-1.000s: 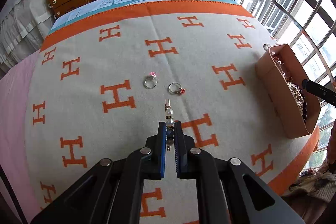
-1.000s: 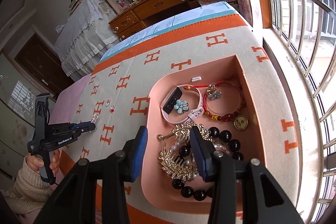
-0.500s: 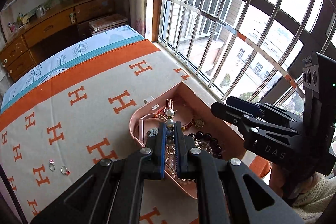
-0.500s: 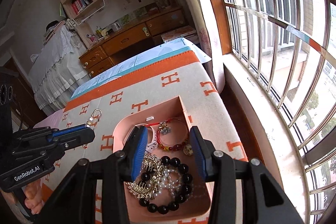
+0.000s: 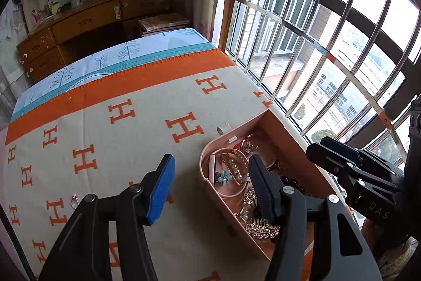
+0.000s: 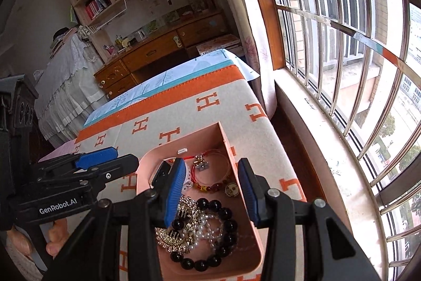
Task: Organize jewelry
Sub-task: 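Carry the pearl pin into the pink box and open the left tool, then grasp the red-stone ring on the blanket with the right tool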
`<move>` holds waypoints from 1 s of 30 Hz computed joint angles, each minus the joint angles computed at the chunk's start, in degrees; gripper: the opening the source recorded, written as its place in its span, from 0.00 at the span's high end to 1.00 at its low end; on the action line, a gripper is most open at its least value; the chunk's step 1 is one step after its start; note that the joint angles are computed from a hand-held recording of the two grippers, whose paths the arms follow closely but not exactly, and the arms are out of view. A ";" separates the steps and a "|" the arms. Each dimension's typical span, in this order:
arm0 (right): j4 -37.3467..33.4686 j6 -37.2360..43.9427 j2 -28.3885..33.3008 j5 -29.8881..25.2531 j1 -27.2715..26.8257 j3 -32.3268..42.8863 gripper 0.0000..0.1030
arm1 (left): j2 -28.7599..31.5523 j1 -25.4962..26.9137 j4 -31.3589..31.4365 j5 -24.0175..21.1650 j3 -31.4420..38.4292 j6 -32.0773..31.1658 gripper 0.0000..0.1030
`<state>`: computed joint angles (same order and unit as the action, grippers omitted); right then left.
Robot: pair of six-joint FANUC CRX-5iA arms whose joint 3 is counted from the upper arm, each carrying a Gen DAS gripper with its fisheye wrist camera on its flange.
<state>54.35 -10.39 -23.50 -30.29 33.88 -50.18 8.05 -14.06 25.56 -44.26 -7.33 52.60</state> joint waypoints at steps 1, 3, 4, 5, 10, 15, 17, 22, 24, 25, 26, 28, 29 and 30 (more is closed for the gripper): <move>-0.02 0.25 0.18 -0.24 0.31 0.24 0.59 | -0.48 0.72 -0.57 -0.09 -0.13 0.43 0.44; 0.54 0.27 0.40 -0.99 1.09 0.64 0.59 | -1.37 2.59 -1.88 -0.65 0.00 1.79 0.44; 0.84 0.25 0.47 -1.41 1.58 0.85 0.59 | -1.84 3.54 -2.21 -0.83 -0.06 2.37 0.44; 1.04 0.37 0.52 -1.53 1.91 1.07 0.59 | -2.28 4.67 -2.38 -1.19 0.03 2.90 0.44; 0.50 3.10 1.95 -0.44 3.46 3.51 0.59 | -5.05 10.25 -2.28 -1.04 -0.89 4.17 0.40; -3.96 12.28 6.16 2.35 6.09 8.64 0.59 | -7.83 14.76 -2.81 1.22 -3.23 3.65 0.39; -8.67 19.00 8.80 3.41 7.41 11.80 0.59 | -8.09 16.37 -2.19 0.98 -3.94 2.95 0.39; -22.16 40.15 17.54 2.56 10.23 21.59 0.59 | -7.94 19.52 -0.36 1.14 -6.25 0.31 0.39; -28.32 49.88 21.68 0.00 10.61 26.64 0.59 | -7.20 20.70 0.69 0.70 -6.83 -1.12 0.39; -30.81 53.98 23.59 -0.92 10.55 28.89 0.59 | -6.80 21.20 1.10 0.34 -7.03 -1.98 0.39; -32.83 57.40 25.44 -1.95 10.41 30.96 0.59 | -6.31 21.57 1.13 0.02 -7.09 -2.54 0.39; -36.61 62.77 29.29 -4.91 9.92 35.50 0.59 | -5.59 22.38 1.32 -0.45 -7.41 -3.76 0.39; -39.21 65.97 31.00 -6.29 9.49 37.79 0.59 | -5.28 22.76 1.58 -0.79 -7.64 -4.40 0.39; -41.28 68.48 32.58 -7.51 9.10 39.77 0.59 | -4.93 23.16 1.94 -1.12 -7.84 -5.06 0.39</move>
<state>13.07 58.09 9.08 -37.81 42.98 -10.41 3.13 9.10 27.51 -45.38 -15.18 47.55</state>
